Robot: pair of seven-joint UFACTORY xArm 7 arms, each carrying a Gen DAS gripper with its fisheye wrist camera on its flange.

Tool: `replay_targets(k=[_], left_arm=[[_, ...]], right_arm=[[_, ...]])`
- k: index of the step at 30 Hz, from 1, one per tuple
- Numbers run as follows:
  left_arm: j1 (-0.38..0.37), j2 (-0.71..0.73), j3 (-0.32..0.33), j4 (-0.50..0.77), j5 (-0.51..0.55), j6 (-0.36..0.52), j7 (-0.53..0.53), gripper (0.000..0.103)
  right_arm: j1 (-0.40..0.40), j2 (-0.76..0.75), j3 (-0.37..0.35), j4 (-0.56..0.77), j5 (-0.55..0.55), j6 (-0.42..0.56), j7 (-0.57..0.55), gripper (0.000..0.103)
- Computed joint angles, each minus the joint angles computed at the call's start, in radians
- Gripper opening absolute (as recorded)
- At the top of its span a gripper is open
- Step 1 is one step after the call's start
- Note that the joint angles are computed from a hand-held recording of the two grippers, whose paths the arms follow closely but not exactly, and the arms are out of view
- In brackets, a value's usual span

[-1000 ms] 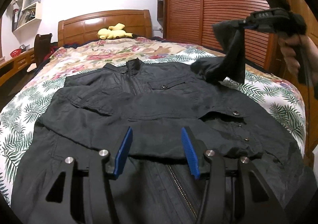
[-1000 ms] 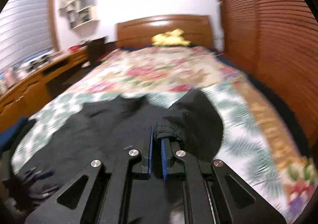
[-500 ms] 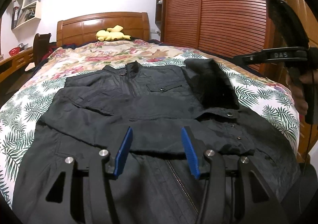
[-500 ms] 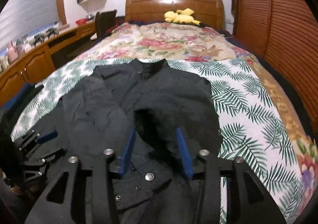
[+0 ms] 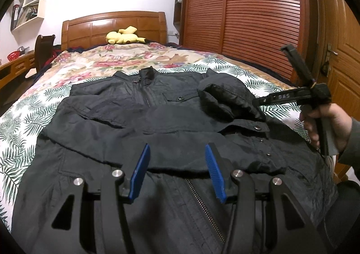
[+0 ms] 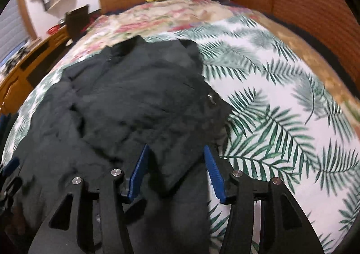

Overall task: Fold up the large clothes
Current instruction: 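Grasp the folded sleeve edge with the right gripper and lift it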

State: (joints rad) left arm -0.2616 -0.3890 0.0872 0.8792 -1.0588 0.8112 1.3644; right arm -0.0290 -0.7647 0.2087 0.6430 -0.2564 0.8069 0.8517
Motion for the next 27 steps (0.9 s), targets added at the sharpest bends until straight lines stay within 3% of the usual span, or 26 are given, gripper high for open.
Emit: replay_targets(k=[6, 17, 25, 27], left_arm=[[0.001, 0.006, -0.003, 0.003, 0.005, 0.003, -0.004, 0.05], [0.0, 0.007, -0.01, 0.002, 0.016, -0.002, -0.009, 0.05], [-0.003, 0.006, -0.009, 0.0, 0.018, -0.006, -0.012, 0.05], [-0.004, 0.005, -0.008, -0.001, 0.017, -0.008, -0.011, 0.05]], right_arm=[[0.008, -0.001, -0.049, -0.039, 0.05, -0.011, -0.001, 0.052], [-0.025, -0.03, -0.093, -0.106, 0.126, -0.169, 0.027, 0.055], [0.024, 0.053, -0.179, -0.101, 0.252, -0.276, -0.055, 0.055], [0.019, 0.075, -0.172, -0.082, 0.256, -0.272, -0.078, 0.054]])
